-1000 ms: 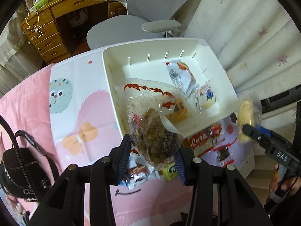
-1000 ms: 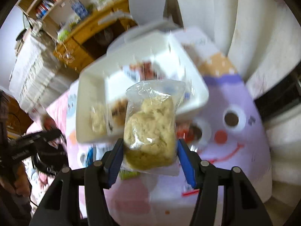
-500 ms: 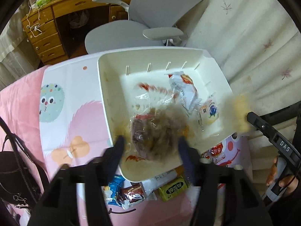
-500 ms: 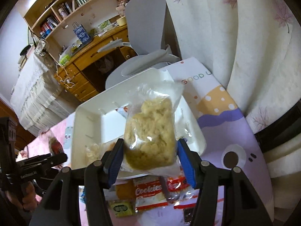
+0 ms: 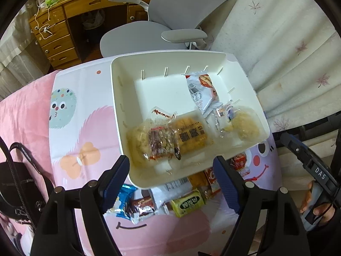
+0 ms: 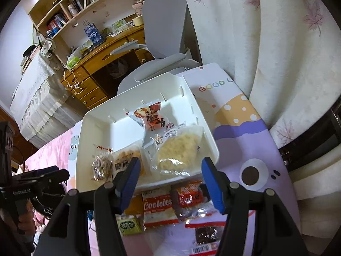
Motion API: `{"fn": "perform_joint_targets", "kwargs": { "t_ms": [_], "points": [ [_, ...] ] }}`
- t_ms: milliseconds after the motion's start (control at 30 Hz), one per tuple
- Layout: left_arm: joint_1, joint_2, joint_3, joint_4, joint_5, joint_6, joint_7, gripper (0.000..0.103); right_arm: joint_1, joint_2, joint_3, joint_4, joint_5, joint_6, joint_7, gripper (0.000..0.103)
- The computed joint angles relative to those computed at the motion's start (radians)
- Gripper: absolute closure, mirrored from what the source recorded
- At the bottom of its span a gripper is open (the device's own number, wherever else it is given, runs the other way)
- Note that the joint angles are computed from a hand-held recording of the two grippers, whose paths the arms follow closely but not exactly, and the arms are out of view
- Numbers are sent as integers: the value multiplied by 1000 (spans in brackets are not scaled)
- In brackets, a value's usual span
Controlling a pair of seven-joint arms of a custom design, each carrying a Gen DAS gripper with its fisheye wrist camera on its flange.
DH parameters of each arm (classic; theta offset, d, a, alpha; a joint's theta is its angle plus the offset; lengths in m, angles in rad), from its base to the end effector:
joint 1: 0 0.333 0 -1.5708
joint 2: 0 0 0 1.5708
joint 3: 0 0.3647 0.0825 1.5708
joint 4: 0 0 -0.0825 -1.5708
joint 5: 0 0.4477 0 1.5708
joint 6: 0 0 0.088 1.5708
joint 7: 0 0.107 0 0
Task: Organize snacks
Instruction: 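Withdraw both tools from the box toward the remaining snacks, then grasp the yellow-green biscuit pack with the left tool while the right tool grasps the dark brown red-labelled bag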
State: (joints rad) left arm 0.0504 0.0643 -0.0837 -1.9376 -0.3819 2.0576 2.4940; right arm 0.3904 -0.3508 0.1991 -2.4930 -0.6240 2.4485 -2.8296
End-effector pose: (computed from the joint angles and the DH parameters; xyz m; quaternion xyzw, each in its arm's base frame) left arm 0.6414 -0.0404 0.4813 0.3769 -0.9096 0.1720 0.0320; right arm 0.4066 0.2743 0.4524 -0.3306 0.8968 -0.1775 0.2343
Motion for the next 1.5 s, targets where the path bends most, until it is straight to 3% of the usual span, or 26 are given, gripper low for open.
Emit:
{"fn": "perform_joint_targets", "kwargs": {
  "t_ms": [500, 733, 900, 1200, 1500],
  "points": [
    [46, -179, 31, -160, -47, 7, -21, 17, 90, -98, 95, -73, -16, -58, 123, 43],
    [57, -240, 30, -270, -18, 19, -66, 17, 128, -68, 127, -75, -59, -113, 192, 43],
    [59, -253, 22, -335, -2, 62, -119, 15, 167, -33, 114, -85, -37, -133, 195, 43],
    [57, -229, 5, -444, 22, 209, -275, 11, 192, 27, 106, -114, -77, -95, 198, 43],
    [31, -168, -6, -474, 47, 296, -387, 11, 191, 105, 69, -115, -117, 16, 72, 42]
  ]
}}
